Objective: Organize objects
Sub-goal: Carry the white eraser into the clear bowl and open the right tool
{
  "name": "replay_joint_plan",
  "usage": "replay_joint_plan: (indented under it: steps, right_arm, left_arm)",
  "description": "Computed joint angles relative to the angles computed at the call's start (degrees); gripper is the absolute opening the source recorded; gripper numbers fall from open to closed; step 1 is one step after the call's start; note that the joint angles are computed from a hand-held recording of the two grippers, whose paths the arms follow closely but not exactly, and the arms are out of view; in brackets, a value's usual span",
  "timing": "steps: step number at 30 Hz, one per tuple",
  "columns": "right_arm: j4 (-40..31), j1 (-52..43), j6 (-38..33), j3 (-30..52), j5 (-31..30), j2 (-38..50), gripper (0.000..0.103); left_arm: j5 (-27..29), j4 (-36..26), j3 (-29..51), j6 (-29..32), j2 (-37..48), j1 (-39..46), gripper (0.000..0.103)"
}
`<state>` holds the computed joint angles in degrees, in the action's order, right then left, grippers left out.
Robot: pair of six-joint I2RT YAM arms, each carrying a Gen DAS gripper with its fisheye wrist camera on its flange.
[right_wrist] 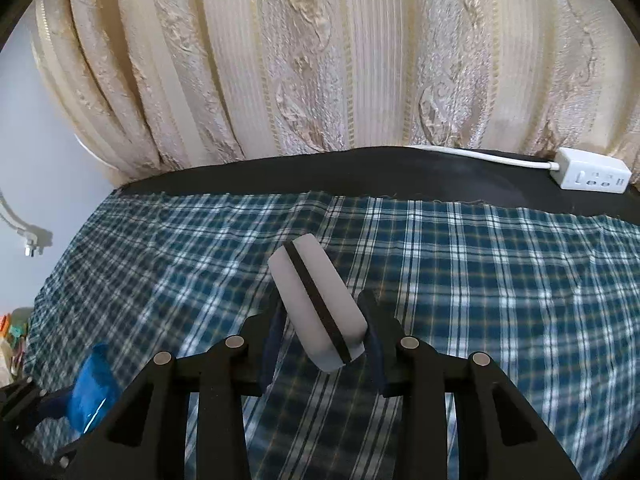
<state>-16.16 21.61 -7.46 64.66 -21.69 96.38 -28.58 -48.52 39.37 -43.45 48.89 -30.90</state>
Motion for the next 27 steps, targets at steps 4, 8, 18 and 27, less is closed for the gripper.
replay_joint_plan:
  steps: [4, 8, 18, 27]
  right_arm:
    - [-0.78, -1.40, -0.41, -3.96, -1.24, -4.76, 0.038]
    - [-2.00, -3.76, -1.24, -8.32, -3.39, -10.25, 0.038]
    - [-8.55, -14.41, -4.43, -18.69, -11.08, -24.65, 0.038]
    - [-18.10, -26.65, -11.74, -22.82, -18.47, -34.09, 0.038]
  left_arm:
    - [-1.07, -0.86, 0.57, -1.02, -0.34, -1.97, 0.044]
    - [-2.68, -2.10, 1.43, -3.00, -0.24, -5.22, 0.044]
    - [-5.12, -2.93, 3.44, -5.88, 1.91, -11.81, 0.044]
    - [-6.02, -2.18, 4.25, -6.74, 4.78, -15.57, 0.044]
